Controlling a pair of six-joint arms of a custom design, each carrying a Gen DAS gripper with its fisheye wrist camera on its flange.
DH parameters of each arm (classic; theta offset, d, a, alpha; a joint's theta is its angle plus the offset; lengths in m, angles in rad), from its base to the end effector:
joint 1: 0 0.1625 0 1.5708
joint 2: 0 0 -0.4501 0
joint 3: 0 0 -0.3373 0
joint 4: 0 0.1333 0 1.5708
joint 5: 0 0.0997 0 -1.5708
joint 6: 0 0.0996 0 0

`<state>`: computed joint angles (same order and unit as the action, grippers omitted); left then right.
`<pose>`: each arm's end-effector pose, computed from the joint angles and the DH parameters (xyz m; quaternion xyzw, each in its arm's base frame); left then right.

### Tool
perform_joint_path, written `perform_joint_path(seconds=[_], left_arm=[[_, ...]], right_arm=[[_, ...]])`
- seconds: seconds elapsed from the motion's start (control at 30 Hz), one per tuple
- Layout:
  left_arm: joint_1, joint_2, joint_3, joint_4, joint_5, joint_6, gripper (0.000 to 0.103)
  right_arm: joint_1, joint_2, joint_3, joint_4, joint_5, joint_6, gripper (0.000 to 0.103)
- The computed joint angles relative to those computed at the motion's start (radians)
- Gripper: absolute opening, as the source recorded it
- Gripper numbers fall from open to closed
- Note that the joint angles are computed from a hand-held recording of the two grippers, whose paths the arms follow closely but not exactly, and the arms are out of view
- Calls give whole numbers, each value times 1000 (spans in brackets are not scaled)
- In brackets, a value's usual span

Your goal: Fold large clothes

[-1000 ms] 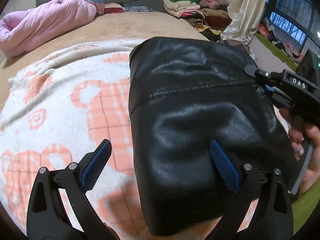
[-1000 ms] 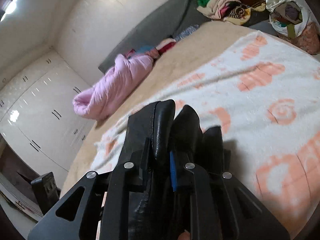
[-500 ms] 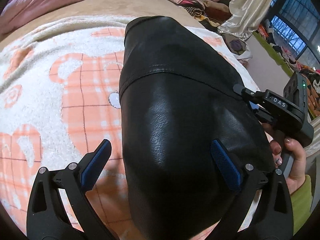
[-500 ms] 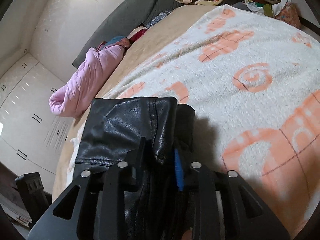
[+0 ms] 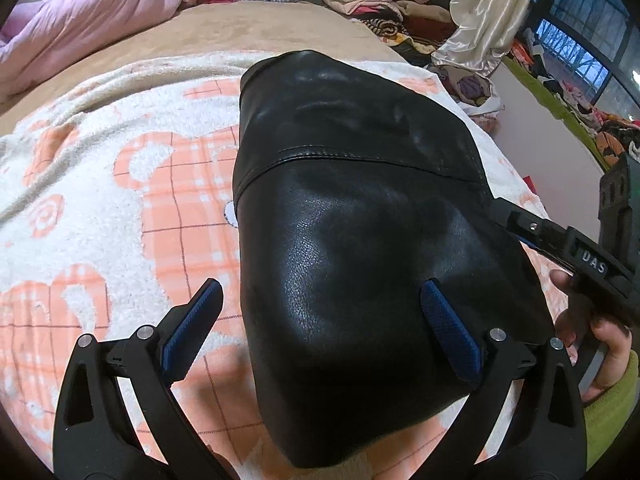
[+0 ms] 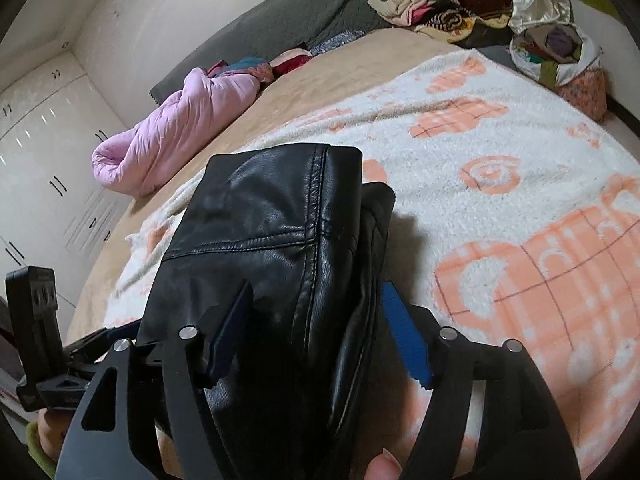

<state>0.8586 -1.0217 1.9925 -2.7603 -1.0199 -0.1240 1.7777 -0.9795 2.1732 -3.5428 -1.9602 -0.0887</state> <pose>-0.2132 -0.5308 0.2068 0.2489 0.9241 -0.2057 0.2044 0.1984 -0.4803 0.2270 0.0611 -0.9087 0.3822 0.1567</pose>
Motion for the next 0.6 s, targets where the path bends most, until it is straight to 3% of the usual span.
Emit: perform_joint_path(seconds=[0.13,0.4,0.43,0.5,0.6], left_arm=[[-9,-8,8,-2,7,-7,93],[-14,-36,31,-2,15,-26,93],[-14,-39,36,-5,13,-29,93],[-14,-43,42,-4,10,-31,93],[-13,-52,56,-16,-6,-34,93]], right_arm=[[11,-9,31,-33,-16,7,72],[4,-38,143,-81,42,81,72],[3,-39,156,-91,50,90,71],[-2,-46,184,-107,75,104,57],[8,-42,205,-130,71,109,53]])
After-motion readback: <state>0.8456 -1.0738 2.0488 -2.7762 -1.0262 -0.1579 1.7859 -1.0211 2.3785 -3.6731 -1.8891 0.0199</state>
